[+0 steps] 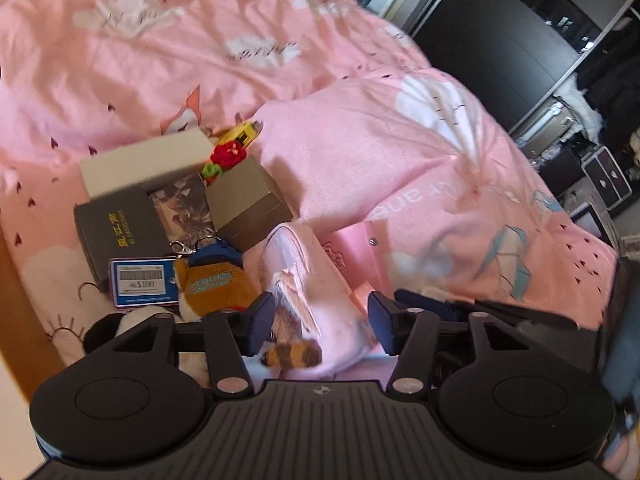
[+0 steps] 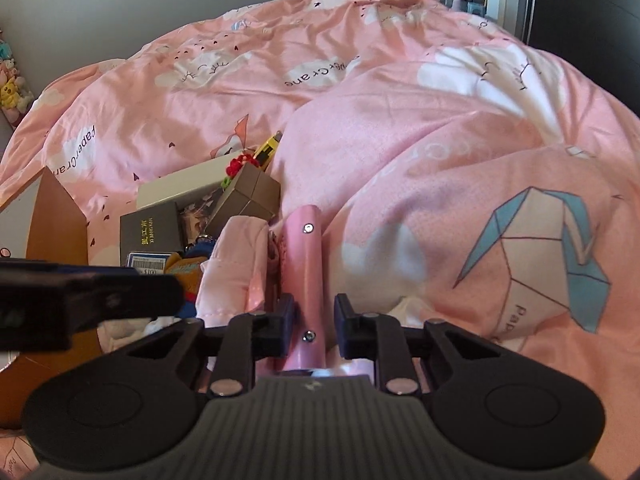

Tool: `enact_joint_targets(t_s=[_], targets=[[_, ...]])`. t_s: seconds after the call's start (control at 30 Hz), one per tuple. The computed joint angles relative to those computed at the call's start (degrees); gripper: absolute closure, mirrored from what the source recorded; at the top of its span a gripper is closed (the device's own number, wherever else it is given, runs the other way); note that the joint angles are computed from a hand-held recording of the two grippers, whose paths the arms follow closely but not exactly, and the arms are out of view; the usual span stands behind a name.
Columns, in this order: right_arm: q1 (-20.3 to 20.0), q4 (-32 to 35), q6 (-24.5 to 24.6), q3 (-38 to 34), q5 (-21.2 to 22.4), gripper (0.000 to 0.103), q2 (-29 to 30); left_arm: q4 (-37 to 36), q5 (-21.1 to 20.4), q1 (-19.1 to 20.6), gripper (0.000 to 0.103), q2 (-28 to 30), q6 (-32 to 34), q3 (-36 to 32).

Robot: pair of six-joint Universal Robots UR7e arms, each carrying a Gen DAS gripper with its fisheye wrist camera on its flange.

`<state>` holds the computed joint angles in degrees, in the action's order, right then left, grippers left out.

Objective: Organize objects
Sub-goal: 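Grasp the pink pouch with the left tool while the right tool grasps the pink case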

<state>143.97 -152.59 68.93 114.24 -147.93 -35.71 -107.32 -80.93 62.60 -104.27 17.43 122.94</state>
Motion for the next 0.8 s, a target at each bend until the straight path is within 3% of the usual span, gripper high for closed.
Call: enact_joint_targets(t_s=[0.23, 0.4, 0.53, 0.8], targets=[[-2.87, -11.42, -8.87, 1.7, 3.01, 0.08, 1.08, -1.14, 4.12, -1.35, 0.037, 5.43, -5.96, 0.38], [-3.99, -13.26, -10.35, 1.76, 4.5, 0.08, 1.29, -0.51, 6.21, -2.04, 0.036, 5.75, -6.42, 0.96], [-3.67, -11.47, -10.3, 1.17, 4.63, 0.082, 1.59, 1.94, 5.21, -0.97, 0.054, 6.23, -6.31, -0.15], [-1.71, -5.83, -9.59, -1.15, 3.91, 0.083, 2.61, 2.58, 4.57, 0.49, 0.073, 2.93, -4.12, 0.74]])
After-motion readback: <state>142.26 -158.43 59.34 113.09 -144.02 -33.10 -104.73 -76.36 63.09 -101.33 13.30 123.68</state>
